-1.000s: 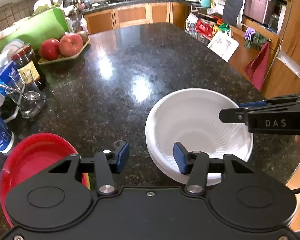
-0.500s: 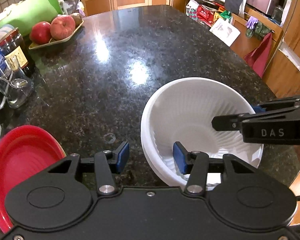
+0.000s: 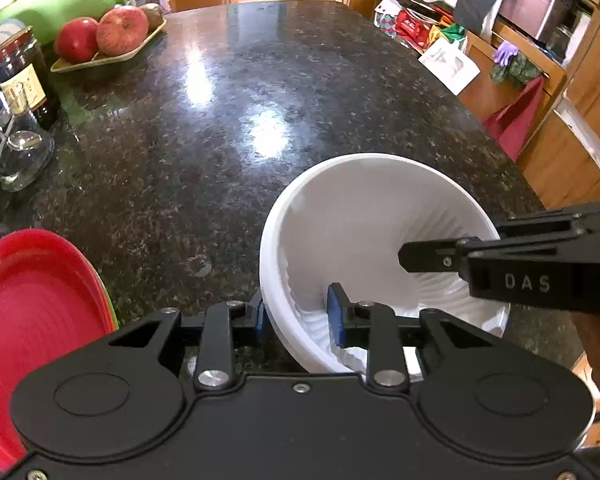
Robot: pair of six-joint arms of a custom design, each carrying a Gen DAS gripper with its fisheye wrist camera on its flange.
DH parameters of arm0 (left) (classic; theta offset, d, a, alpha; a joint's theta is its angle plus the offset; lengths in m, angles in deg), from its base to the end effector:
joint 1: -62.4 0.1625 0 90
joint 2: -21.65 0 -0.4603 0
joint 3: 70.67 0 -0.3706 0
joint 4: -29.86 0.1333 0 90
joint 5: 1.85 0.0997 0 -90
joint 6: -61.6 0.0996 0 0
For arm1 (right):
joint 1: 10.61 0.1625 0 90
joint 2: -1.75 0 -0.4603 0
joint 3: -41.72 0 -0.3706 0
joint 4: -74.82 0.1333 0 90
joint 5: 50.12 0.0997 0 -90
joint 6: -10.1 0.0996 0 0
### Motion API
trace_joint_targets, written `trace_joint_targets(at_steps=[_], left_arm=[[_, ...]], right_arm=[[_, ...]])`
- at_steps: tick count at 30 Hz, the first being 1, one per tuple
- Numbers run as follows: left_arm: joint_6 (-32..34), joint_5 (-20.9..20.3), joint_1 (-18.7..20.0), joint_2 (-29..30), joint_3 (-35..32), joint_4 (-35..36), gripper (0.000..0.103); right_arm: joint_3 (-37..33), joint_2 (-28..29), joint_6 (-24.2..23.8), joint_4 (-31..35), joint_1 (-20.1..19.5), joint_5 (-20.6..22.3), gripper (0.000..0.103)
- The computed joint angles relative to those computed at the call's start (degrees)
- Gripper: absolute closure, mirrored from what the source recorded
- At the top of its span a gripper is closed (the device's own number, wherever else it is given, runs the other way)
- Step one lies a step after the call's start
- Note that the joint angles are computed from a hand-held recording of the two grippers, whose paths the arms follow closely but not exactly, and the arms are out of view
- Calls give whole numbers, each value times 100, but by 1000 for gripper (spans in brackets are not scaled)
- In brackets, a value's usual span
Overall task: Organize plates and bowls
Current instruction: 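Carry the white bowl with both grippers over the red plate stack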
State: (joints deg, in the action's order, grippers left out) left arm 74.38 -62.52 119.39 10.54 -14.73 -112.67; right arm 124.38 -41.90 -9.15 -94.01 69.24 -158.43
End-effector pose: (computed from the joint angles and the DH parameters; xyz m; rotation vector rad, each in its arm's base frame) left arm -0.2967 -0.7910 -0.0828 0.9863 2.4552 -0.2969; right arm -0.0332 -0.7643 0.2382 0.0540 -2.5576 0.7902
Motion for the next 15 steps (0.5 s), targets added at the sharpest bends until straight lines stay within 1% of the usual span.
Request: trace_joint_targets(at_steps=[6, 10, 15], left_arm=[[-219, 45, -39, -24, 69, -10, 67], [-307, 132, -101, -77, 226, -195, 68], [-480, 265, -183, -179, 470, -455, 68]], right_arm=[[78, -55, -147, -38, -11, 32, 87], [176, -140, -248, -86, -38, 151, 87], [365, -258, -538, -245, -32, 315, 87]])
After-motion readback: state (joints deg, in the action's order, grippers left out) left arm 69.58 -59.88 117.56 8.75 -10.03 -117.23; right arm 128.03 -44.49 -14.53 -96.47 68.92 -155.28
